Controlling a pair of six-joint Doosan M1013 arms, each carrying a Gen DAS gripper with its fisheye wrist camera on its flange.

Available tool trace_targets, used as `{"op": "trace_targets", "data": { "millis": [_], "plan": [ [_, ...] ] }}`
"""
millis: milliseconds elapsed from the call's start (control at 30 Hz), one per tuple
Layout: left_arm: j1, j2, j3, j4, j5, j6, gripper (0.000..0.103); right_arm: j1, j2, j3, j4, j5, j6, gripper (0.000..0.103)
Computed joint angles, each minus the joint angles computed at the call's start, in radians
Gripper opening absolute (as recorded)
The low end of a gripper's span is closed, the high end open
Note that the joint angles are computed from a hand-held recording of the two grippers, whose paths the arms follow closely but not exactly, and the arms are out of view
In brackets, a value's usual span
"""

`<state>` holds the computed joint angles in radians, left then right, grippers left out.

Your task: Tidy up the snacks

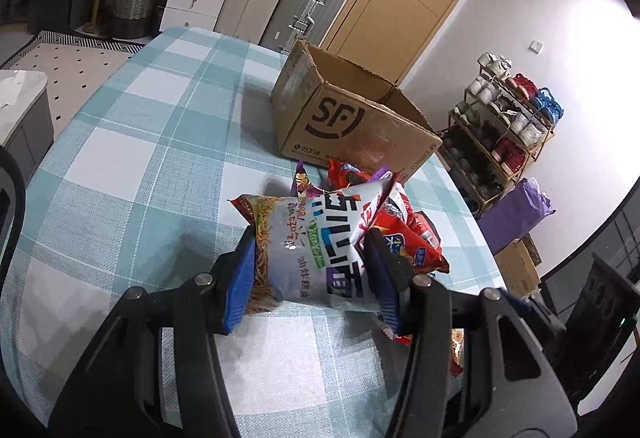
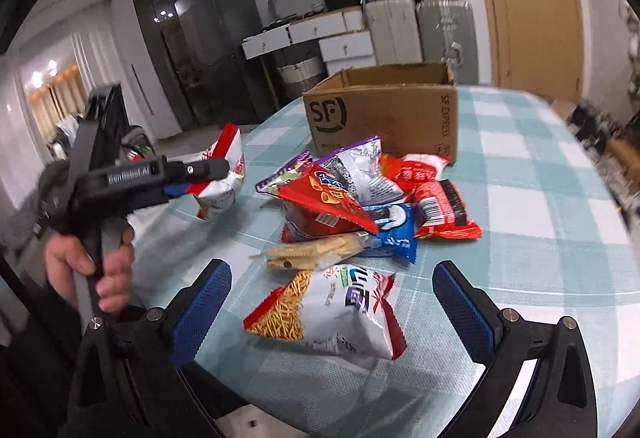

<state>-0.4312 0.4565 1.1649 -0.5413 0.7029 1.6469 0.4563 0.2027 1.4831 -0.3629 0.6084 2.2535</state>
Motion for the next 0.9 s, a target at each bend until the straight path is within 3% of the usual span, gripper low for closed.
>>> {"op": "trace_targets", "data": {
  "millis": [367, 600, 767, 900],
  "plan": [
    [0.007, -0.004, 0.011, -0.043, -0.006, 0.030, 0.050, 0.009, 0.053, -0.044, 0.041, 0.094, -0.025, 0.102],
    [0.010, -0.005, 0.016, -0.070, -0.008, 0.049, 0.050, 0.010, 0.087, -0.082, -0.001, 0.180, -0.007, 0.093],
    [0.011, -0.005, 0.016, -0.076, -0.004, 0.051, 0.050, 0.011, 0.102, -0.100, -0.001, 0.223, -0.011, 0.093],
    [0.011, -0.004, 0.016, -0.081, -0.005, 0.053, 0.050, 0.009, 0.111, -0.108, 0.016, 0.245, -0.027, 0.082]
  ]
}}
